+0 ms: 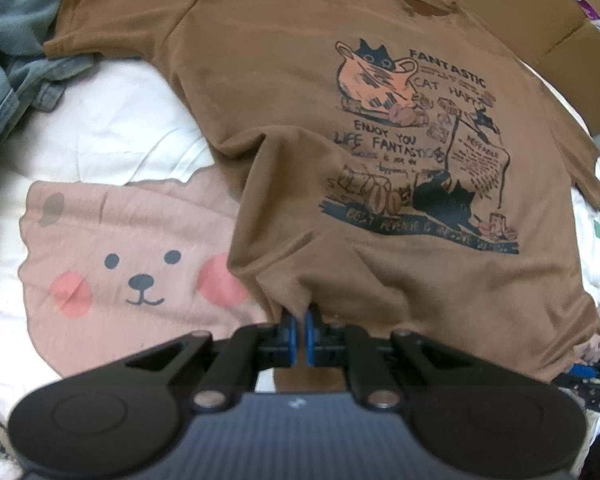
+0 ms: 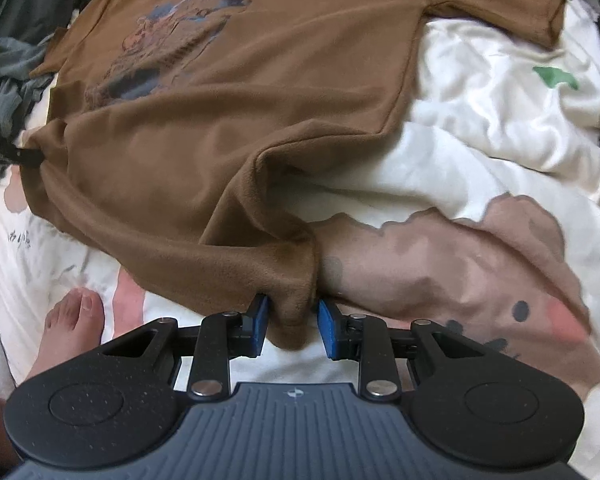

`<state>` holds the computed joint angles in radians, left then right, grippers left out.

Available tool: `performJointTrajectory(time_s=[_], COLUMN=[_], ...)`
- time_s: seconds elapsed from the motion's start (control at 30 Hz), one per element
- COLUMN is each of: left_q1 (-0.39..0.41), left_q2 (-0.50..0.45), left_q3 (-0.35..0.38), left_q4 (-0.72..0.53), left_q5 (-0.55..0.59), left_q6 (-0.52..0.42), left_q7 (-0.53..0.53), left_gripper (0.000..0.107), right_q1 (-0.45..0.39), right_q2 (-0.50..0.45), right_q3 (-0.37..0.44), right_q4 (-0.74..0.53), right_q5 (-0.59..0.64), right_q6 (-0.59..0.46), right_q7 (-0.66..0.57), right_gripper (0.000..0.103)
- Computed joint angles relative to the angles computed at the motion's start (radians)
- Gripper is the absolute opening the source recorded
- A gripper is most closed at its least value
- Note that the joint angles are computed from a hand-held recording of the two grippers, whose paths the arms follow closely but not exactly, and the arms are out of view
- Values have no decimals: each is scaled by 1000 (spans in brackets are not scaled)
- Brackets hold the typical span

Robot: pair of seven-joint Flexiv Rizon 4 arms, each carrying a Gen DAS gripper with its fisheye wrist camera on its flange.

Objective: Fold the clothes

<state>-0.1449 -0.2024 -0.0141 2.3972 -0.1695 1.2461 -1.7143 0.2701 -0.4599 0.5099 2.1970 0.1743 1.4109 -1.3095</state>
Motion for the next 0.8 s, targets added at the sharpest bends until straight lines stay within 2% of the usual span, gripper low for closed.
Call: performJointTrajectory(time_s=[0.13,0.3,0.4,0.43,0.47,0.5,0.57,0.7,0.8], left_q1=[4,-7,-14,-16,-15,-14,-12,-9,-10], left_q2=[1,-2,-7,-8,-6,-3,10,59,114], left_q3=[4,13,18,19,16,14,5,-12,-27], left_q4=[2,-5,-15,-18,-15,-12,1,41,89], left_q5=[10,43,66,72,69,65,49,-1,-80], left_q6=[-1,-10,-14,-14,-12,-9,-3,-1,3], left_q7=[14,-10,-31,-36,-38,-39,-32,2,51], left_gripper=[6,6,6,6,6,6,6,6,6], right_q1=[27,53,10,-23,-82,-134,-198,-272,-315], right_q2=[-21,-53,-74,-83,-94,-105,-105,-70,-38], right_q3=[-21,-48,-12,17,71,119,179,238,253], right_q4=[-5,4,7,2,-13,-29,-61,-126,-192], right_q5=[-30,-84,-97,-98,-97,-88,-69,-2,50], right_q6=[27,110,138,133,100,66,-21,-208,-427], right_q7=[-6,21,38,38,27,12,-26,-96,-123], right_gripper=[32,33,32,26,20,4,2,2,2])
